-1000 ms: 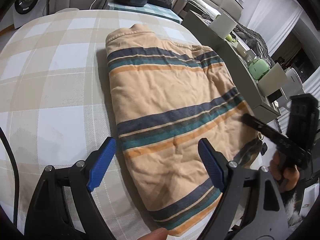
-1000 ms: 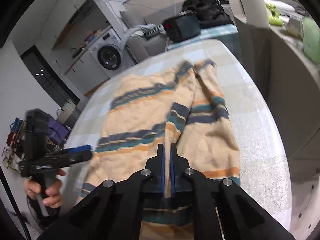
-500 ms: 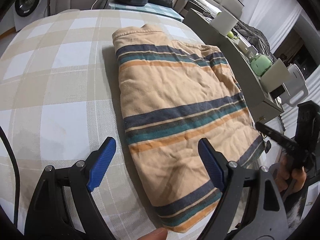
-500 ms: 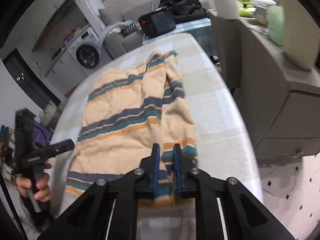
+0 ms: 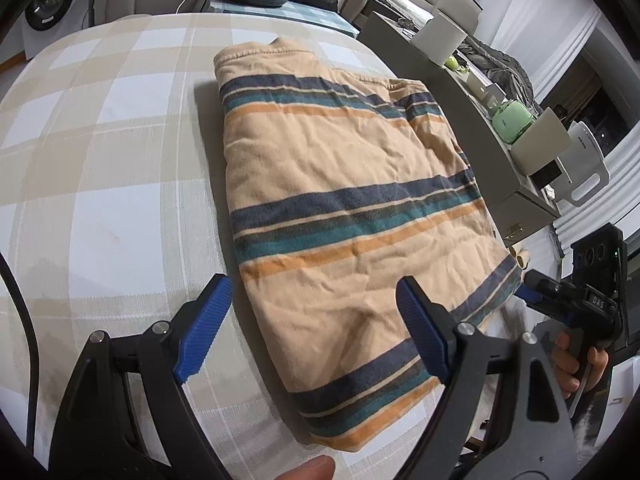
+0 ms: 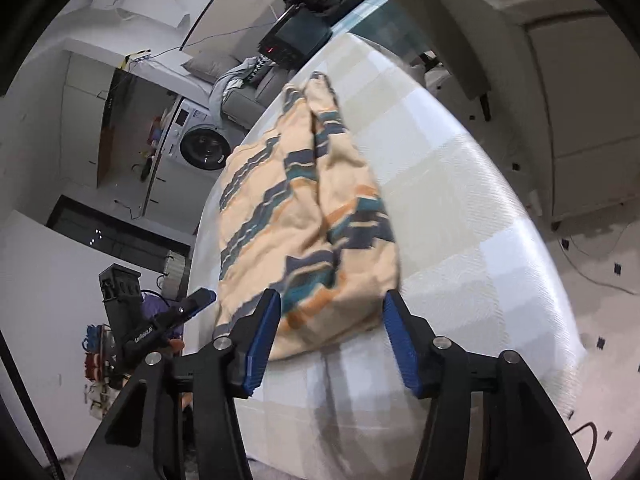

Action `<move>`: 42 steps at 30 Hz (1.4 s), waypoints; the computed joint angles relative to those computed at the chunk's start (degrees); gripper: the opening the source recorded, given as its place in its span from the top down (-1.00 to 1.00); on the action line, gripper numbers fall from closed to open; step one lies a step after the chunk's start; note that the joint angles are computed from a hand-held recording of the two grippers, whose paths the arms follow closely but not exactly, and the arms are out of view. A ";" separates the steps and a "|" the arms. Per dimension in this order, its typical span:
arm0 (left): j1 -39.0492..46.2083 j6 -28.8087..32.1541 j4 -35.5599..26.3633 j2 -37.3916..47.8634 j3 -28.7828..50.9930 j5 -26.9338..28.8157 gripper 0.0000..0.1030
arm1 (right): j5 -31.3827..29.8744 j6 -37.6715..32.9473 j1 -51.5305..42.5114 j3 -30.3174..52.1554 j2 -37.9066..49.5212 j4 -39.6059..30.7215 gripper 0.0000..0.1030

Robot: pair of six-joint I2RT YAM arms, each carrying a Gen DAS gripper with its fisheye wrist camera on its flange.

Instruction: Fold small clothes

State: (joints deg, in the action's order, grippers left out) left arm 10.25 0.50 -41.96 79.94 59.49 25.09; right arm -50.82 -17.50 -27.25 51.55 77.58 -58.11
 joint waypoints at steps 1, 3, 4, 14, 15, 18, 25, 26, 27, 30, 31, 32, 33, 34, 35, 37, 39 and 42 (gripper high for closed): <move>0.16 0.00 0.07 -0.18 -0.33 0.17 -0.60 | 1.14 4.08 2.14 -1.26 -1.65 3.54 -0.06; 0.44 -0.12 0.20 -0.36 -0.91 0.38 -0.60 | 6.48 11.36 5.82 -2.58 -4.17 9.34 0.15; 0.61 -0.26 0.15 -0.36 -1.17 0.35 -0.60 | 9.84 14.13 7.75 -3.45 -5.61 11.98 0.55; 2.43 0.44 -0.08 -2.83 -3.89 1.42 -0.60 | 2.14 18.15 9.30 0.05 -13.41 9.69 0.77; 2.68 0.50 -0.07 -3.20 -4.25 1.73 -0.60 | 4.51 17.96 9.99 -0.14 -13.35 9.86 0.77; 3.43 1.03 -0.37 -3.89 -5.03 2.32 -0.60 | 8.55 17.12 10.18 -1.32 -8.86 9.24 0.77; 4.97 2.46 -1.12 -3.68 -5.57 2.38 -0.60 | 7.02 12.58 5.95 -1.01 -3.67 6.14 0.33; 5.07 2.38 -1.05 -3.58 -5.59 2.46 -0.60 | 8.49 12.79 6.31 -0.66 -4.97 6.78 0.31; 5.17 2.27 -0.86 -3.49 -5.68 2.60 -0.60 | 10.18 12.59 6.91 -0.05 -6.28 7.56 0.31; 4.91 1.97 -0.30 -3.16 -5.65 2.61 -0.60 | 12.38 13.28 9.04 3.10 -6.53 9.72 0.23; 4.70 1.92 -0.16 -3.00 -5.53 2.63 -0.60 | 12.33 14.04 10.21 4.38 -5.67 11.41 0.14; 4.55 1.94 -0.01 -2.77 -5.38 2.66 -0.60 | 12.42 14.16 11.68 5.68 -4.12 13.28 0.08; 4.32 1.85 0.24 -2.39 -5.13 2.56 -0.60 | 13.39 14.33 13.68 7.84 -1.65 14.52 0.07; 4.01 1.57 0.57 -2.02 -4.82 2.18 -0.60 | 14.36 15.38 15.39 9.83 0.68 15.74 0.07; 3.75 1.27 1.00 -1.65 -4.51 1.76 -0.60 | 14.79 16.20 16.80 11.79 3.06 16.63 0.07; 3.60 0.77 1.63 -1.01 -3.97 1.24 -0.60 | 15.08 16.95 20.18 17.60 9.60 16.85 0.07; 3.75 0.11 2.06 -0.05 -3.14 1.25 -0.60 | 17.05 18.14 22.97 22.23 15.14 18.48 0.07; 4.18 -0.67 2.84 1.80 -1.92 1.59 -0.60 | 21.42 20.86 25.66 28.07 22.97 19.47 0.09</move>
